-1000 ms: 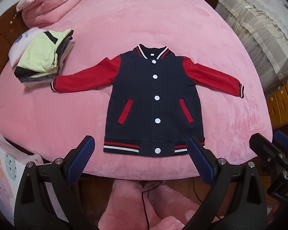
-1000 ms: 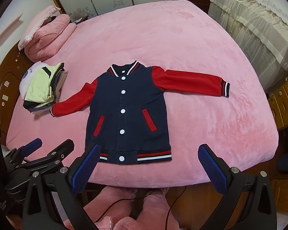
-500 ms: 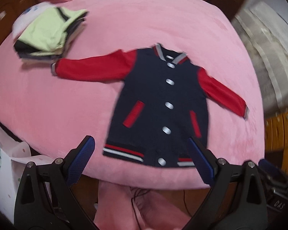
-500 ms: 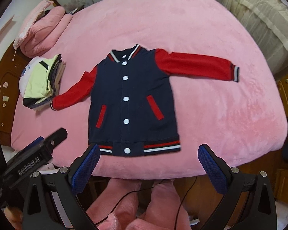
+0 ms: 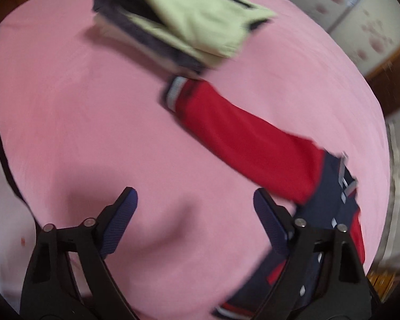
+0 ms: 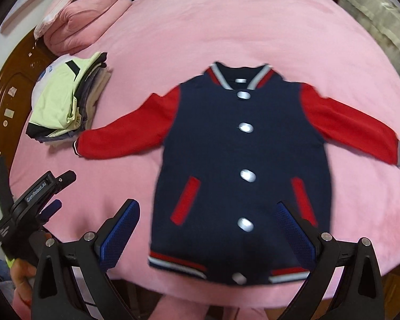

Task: Fold large clothes
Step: 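Reach the left gripper to the red sleeve cuff and grasp it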

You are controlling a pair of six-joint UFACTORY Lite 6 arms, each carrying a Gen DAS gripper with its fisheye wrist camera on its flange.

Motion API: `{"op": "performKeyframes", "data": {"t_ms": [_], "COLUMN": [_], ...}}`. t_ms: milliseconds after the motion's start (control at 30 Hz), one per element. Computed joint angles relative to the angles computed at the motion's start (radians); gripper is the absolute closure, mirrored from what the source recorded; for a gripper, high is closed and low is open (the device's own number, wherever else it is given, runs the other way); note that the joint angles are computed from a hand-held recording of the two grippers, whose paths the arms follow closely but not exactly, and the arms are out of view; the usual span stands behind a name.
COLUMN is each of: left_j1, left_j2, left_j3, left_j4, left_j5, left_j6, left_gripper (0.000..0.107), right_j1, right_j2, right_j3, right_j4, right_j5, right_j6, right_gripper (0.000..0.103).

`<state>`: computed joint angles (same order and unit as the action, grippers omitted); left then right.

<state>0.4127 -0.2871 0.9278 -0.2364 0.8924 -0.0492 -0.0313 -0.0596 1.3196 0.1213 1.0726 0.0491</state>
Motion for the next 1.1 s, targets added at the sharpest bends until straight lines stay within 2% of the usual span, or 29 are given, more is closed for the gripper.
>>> {"op": "performKeyframes", "data": {"t_ms": [200, 300, 400, 667, 733, 900, 1000, 1100], "left_j1": [0.148, 0.158, 0.162, 0.091, 0.075, 0.027, 0.014, -0.018], "left_j2": [0.396, 0.550, 0.666, 0.816, 0.843, 0.876, 0.854, 0.818], "left_j3": [0.184, 0.292, 0.379, 0.499, 0.523, 0.541, 0.500, 0.445], "left_j4": [-0.087, -0.119, -0.191, -0.222, -0.222, -0.225, -0.250, -0.234], "left_j5": [-0.098, -0.124, -0.130, -0.180, -0.182, -0.220, -0.249, -0.301], "left_j6": [0.220, 0.293, 0.396, 0.525, 0.527, 0.540, 0.566, 0.573], "left_gripper": [0.039, 0.040, 0.042, 0.044, 0.057, 0.071, 0.082, 0.086], "right_j1": [0.198, 0.258, 0.305, 0.336, 0.343, 0.351, 0.347, 0.326], "right_j2": [0.273, 0.409, 0.564, 0.767, 0.803, 0.873, 0.869, 0.818], "right_j3": [0.131, 0.221, 0.368, 0.568, 0.609, 0.689, 0.672, 0.586], "right_j4": [-0.073, -0.120, -0.168, -0.179, -0.191, -0.203, -0.197, -0.178], "right_j5": [-0.150, -0.163, -0.127, -0.082, -0.068, -0.043, -0.052, -0.081], "right_j6": [0.209, 0.268, 0.336, 0.373, 0.382, 0.396, 0.402, 0.390], "right_gripper": [0.000, 0.000, 0.000, 0.000, 0.000, 0.000, 0.000, 0.000]}}
